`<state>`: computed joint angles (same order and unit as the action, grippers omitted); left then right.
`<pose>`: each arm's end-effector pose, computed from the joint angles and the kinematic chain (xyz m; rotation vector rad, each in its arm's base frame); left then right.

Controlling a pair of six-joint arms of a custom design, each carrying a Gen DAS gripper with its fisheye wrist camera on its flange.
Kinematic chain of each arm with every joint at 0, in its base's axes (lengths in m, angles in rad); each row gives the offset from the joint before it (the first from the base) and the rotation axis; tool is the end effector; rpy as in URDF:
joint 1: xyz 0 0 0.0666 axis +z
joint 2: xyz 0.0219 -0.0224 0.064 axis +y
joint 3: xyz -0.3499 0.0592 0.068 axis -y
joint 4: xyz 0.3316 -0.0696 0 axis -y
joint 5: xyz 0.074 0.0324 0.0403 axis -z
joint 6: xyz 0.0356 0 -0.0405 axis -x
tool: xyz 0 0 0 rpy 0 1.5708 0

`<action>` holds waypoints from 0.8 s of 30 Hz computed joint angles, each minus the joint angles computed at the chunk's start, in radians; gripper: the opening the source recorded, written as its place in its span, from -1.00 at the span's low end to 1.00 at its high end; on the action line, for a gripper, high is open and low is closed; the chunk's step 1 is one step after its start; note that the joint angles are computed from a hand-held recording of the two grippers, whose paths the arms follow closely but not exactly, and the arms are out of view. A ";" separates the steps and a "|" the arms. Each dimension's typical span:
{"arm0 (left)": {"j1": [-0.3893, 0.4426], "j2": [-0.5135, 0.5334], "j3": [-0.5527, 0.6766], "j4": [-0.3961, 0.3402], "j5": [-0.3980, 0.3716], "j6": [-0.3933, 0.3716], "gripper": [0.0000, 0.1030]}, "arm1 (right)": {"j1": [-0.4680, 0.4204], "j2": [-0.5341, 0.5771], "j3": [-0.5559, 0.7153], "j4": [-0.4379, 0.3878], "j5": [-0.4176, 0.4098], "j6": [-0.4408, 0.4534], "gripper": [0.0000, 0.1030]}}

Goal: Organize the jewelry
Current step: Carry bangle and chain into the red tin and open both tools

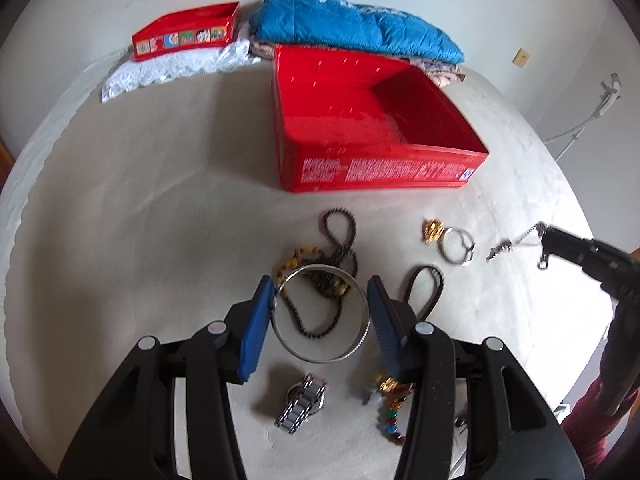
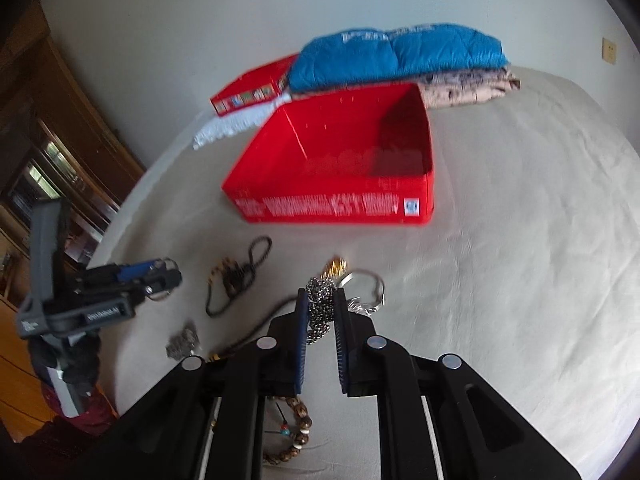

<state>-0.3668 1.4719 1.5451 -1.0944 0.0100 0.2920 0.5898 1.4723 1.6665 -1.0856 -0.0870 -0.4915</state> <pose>0.4131 -0.1595 0.4162 0.1014 2.6115 -0.2507 0.3718 0.2521 0.4642 -0.1642 2.5409 0.5581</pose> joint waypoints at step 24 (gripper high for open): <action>0.043 0.626 0.857 -0.203 0.086 -0.015 -0.08 | -0.139 0.482 0.558 -0.103 -0.083 0.059 -0.78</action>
